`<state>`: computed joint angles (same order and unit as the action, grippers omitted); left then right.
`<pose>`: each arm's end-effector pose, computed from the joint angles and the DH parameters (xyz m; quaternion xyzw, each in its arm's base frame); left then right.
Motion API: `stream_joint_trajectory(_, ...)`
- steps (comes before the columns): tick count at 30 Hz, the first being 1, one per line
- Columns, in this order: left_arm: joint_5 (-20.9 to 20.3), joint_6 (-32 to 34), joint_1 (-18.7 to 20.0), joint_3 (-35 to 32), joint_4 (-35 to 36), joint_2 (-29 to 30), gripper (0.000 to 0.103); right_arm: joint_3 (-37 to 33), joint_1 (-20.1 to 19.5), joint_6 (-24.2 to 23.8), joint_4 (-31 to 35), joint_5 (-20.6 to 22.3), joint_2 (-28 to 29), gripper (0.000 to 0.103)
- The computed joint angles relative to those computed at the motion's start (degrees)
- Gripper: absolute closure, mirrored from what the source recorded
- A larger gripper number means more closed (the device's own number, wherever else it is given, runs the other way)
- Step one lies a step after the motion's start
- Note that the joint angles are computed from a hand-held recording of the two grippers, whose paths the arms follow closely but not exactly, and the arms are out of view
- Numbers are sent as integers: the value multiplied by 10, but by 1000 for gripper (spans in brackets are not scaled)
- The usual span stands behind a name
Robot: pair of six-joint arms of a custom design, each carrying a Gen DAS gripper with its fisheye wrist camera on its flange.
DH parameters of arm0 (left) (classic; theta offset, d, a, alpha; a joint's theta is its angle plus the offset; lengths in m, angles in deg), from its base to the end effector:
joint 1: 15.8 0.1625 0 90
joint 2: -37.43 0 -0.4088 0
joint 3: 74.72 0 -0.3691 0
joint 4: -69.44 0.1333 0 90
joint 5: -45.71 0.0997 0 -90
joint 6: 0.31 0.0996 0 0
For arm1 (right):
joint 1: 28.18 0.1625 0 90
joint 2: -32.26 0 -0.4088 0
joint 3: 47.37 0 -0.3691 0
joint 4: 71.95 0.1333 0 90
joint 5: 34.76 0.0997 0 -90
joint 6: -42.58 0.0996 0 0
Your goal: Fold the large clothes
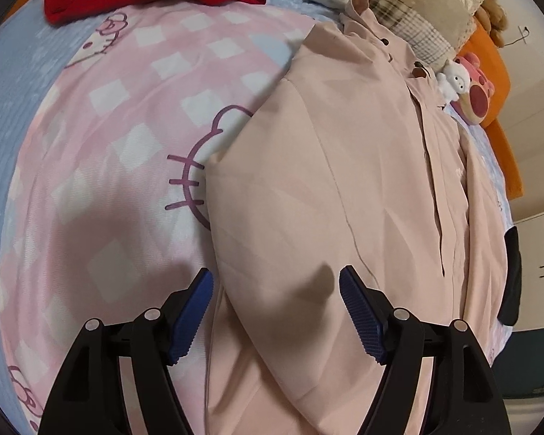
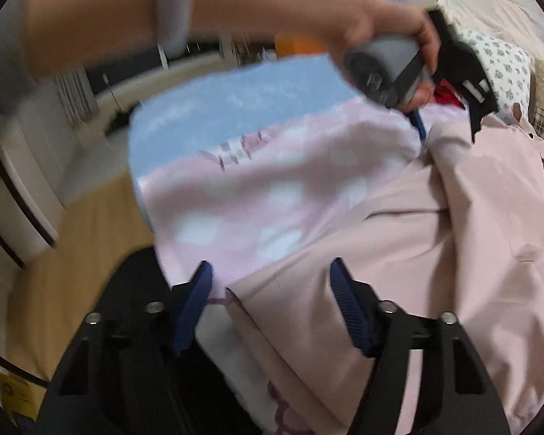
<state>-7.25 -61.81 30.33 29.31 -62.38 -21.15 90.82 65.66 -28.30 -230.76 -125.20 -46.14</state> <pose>-0.2533 -0.5424 0.1627 -0.1353 0.9381 -0.2343 0.2163 0.1578 -0.3723 0.1612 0.6047 -0.7926 0.0634 0.0466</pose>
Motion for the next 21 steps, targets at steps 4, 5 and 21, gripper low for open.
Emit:
stream_joint_trajectory(4, -7, 4, 8, 26, -43, -11, 28, -9, -7, 8, -1, -29, 32, 91)
stream_joint_trajectory(5, -7, 5, 9, 30, -49, -13, 29, -14, -14, 11, 17, -24, 26, 96)
stream_joint_trajectory(21, -36, -4, 35, 25, -175, 19, 32, -249, -136, 110, 413, 166, -57, 100)
